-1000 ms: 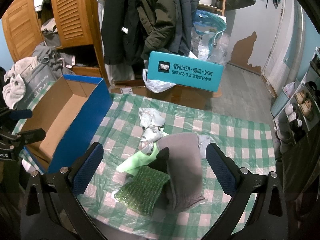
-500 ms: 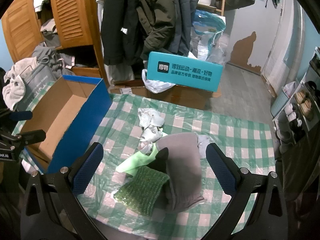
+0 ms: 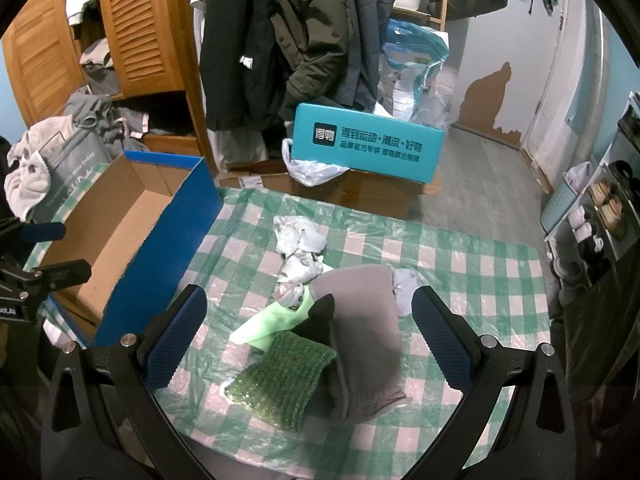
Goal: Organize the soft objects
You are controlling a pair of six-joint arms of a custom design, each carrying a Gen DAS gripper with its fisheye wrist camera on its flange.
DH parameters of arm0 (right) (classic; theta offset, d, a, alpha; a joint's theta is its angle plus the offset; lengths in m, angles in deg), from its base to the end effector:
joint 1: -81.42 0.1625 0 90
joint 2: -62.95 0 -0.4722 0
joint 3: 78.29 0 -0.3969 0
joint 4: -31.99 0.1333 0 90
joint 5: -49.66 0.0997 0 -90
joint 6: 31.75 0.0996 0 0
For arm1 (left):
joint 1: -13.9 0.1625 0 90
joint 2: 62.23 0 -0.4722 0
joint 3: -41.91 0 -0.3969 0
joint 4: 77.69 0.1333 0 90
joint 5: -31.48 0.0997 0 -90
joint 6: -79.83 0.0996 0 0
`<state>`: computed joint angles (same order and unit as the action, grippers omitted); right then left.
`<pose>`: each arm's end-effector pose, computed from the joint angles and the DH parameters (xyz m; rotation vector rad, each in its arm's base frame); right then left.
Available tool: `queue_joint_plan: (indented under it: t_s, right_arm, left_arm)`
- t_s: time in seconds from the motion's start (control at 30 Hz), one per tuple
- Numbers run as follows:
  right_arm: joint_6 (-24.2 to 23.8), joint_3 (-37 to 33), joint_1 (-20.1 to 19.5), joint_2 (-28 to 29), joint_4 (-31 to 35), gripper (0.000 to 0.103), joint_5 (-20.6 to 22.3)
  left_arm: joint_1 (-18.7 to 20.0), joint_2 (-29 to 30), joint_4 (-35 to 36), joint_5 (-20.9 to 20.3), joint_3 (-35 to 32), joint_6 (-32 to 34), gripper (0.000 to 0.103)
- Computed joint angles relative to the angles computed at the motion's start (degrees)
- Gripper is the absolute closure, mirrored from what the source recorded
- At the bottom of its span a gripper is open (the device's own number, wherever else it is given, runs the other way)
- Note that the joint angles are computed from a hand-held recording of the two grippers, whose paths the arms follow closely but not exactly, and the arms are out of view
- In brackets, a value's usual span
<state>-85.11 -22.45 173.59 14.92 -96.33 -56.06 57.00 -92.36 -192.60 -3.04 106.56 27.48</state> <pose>0.1382 -0.8389 0.4277 1.1363 -2.3707 0.4895 -0.4547 -0.7205 0.1023 -0.0077 2.2791 -0.7883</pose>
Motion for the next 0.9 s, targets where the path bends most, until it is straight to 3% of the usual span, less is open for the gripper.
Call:
queue_joint_plan:
  t_s: [0.17, 0.6, 0.9]
  right_arm:
    - [0.4, 1.4, 0.5, -0.2, -1.1, 0.002, -0.5]
    - [1.7, -6.0, -1.2, 3.6, 4.3, 0.002, -3.6]
    - [3.6, -11.9, -2.4, 6.9, 8.9, 0.002, -6.4]
  left_arm:
    - [0.2, 0.2, -0.6, -0.5, -0.8, 1.0, 0.01]
    - [1.9, 3.5, 4.1, -3.2, -7.0, 1.1, 0.01]
    - [3.3, 7.7, 6.9, -7.7, -13.5, 3.6, 0.01]
